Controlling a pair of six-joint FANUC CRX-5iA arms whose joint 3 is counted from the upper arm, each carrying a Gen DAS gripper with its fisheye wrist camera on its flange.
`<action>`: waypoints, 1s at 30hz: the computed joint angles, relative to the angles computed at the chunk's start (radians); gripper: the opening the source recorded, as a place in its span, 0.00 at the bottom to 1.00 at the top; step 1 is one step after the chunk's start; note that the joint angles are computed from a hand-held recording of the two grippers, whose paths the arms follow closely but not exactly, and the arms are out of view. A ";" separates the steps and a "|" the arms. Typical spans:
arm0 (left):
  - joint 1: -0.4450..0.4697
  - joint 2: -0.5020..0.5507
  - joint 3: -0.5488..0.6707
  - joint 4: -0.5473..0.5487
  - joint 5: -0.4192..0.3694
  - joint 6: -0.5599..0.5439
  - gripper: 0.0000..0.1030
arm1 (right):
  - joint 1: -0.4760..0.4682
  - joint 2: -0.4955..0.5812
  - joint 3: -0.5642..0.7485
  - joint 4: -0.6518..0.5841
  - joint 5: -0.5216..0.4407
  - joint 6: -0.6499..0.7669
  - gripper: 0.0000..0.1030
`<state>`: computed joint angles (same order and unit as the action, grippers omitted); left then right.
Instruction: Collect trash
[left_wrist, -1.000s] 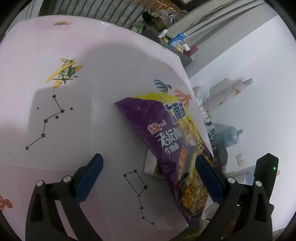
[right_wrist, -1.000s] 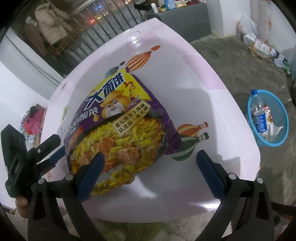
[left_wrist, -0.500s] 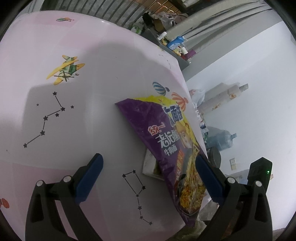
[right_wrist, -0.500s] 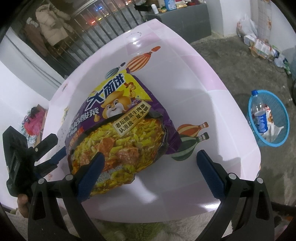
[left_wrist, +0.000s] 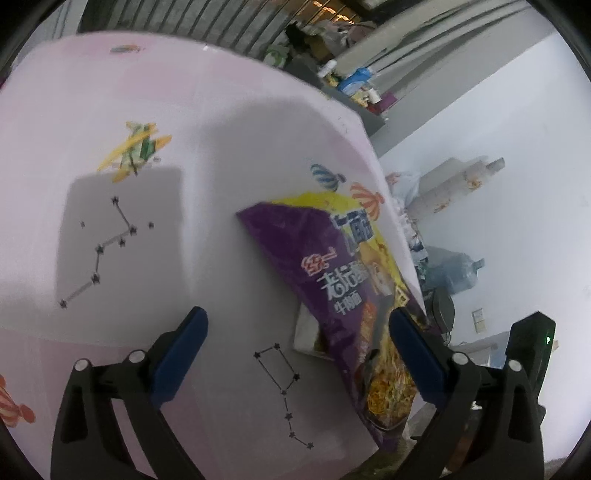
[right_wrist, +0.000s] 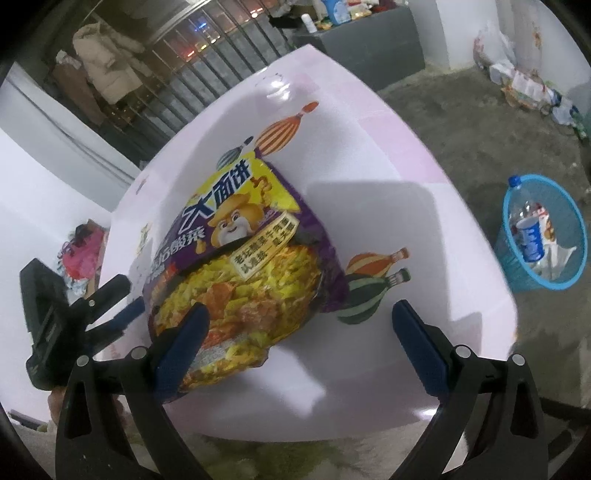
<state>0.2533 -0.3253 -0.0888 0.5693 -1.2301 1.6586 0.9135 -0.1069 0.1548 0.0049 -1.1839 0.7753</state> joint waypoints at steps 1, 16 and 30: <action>-0.002 -0.004 0.001 -0.001 0.006 -0.013 0.89 | 0.003 -0.001 -0.002 0.012 0.002 -0.001 0.84; -0.022 0.060 -0.030 0.176 0.014 -0.183 0.40 | -0.046 0.072 0.071 -0.063 0.007 0.090 0.31; -0.083 0.089 -0.001 0.178 0.039 -0.283 0.05 | -0.035 0.085 0.078 -0.064 0.007 0.130 0.22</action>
